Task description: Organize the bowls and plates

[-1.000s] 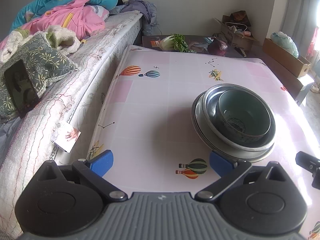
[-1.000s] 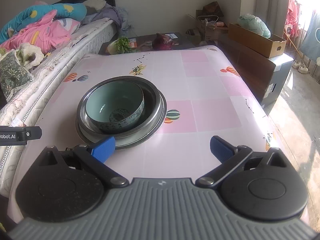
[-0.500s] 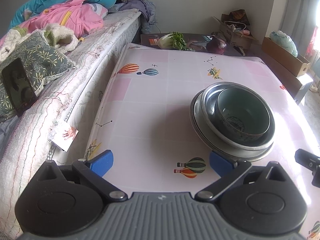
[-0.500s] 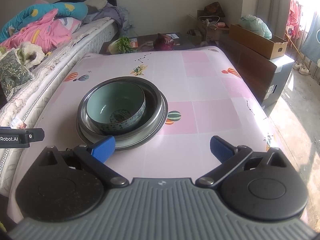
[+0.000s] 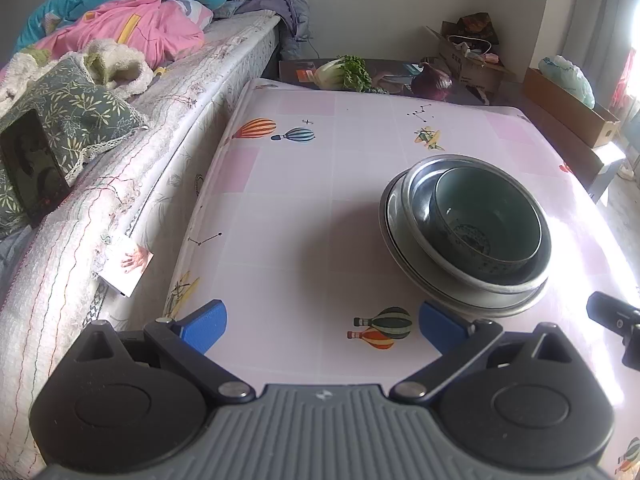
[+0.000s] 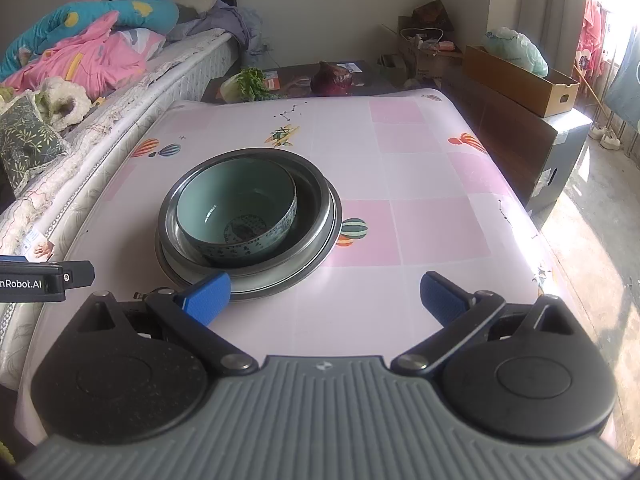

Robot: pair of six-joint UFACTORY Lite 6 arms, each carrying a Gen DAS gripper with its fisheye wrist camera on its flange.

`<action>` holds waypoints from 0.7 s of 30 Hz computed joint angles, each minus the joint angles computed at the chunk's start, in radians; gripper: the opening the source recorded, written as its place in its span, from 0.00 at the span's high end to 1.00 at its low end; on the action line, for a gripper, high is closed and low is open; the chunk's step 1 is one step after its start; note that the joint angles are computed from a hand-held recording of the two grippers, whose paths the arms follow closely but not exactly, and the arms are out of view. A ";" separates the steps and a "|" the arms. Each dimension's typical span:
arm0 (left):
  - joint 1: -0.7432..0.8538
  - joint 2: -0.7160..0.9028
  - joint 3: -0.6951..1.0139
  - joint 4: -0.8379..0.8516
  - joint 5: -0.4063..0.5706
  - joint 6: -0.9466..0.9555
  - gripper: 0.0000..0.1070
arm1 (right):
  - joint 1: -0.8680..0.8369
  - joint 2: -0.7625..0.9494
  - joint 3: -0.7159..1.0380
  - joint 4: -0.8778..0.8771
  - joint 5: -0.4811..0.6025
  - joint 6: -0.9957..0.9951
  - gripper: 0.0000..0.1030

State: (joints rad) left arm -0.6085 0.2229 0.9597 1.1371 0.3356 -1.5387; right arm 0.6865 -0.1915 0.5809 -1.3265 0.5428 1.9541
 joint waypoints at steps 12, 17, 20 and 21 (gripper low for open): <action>-0.001 0.008 0.004 -0.016 -0.011 0.023 0.04 | -0.006 0.007 0.002 0.008 -0.005 -0.005 0.01; 0.003 0.016 0.010 -0.043 -0.021 0.054 0.04 | -0.011 0.008 0.002 0.015 -0.010 -0.012 0.01; 0.005 0.014 0.008 -0.054 -0.029 0.068 0.04 | -0.010 0.008 0.002 0.013 -0.008 -0.012 0.01; 0.007 0.014 0.008 -0.063 -0.032 0.078 0.04 | -0.010 0.009 0.002 0.013 -0.008 -0.013 0.01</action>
